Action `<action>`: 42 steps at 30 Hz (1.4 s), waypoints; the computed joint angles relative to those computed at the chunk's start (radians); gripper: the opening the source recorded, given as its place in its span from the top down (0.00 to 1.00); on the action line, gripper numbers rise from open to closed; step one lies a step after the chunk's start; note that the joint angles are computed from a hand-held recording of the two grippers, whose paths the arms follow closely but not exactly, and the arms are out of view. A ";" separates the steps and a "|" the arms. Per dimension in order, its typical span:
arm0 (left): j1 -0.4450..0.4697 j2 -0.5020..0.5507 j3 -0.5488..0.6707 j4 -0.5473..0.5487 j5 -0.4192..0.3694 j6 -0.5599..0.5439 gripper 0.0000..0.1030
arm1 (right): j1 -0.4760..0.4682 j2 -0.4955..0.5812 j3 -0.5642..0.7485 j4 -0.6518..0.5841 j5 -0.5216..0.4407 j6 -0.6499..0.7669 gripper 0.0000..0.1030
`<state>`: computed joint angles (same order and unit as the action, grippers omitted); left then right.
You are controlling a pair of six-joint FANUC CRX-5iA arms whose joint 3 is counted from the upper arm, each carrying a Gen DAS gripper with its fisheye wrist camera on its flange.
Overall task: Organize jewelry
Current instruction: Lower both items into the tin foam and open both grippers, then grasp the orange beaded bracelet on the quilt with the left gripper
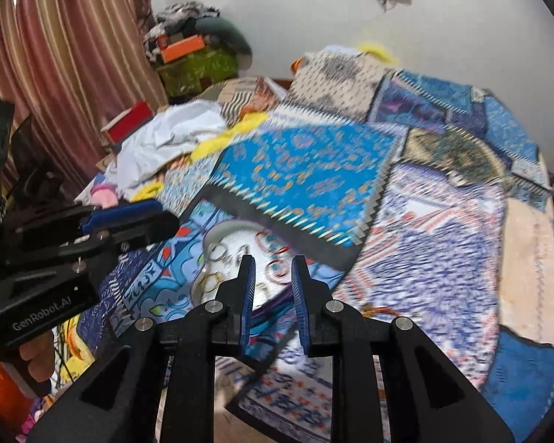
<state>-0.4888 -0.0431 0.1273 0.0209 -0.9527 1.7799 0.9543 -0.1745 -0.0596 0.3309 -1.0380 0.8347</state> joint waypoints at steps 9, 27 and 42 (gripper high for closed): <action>-0.059 0.009 0.060 -0.051 -0.011 0.025 0.65 | 0.023 -0.111 -0.103 0.223 0.009 -0.176 0.53; -0.146 0.164 0.174 -0.015 -0.053 -0.025 0.58 | -0.027 -0.223 -0.209 0.239 -0.072 -0.234 0.51; -0.166 0.272 0.213 0.029 -0.059 -0.084 0.81 | -0.104 -0.217 -0.239 0.146 -0.033 -0.180 0.51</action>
<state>-0.6549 0.2290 0.3400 0.0495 -1.0122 1.6962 0.8501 -0.3919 -0.2990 0.4764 -1.0710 0.6548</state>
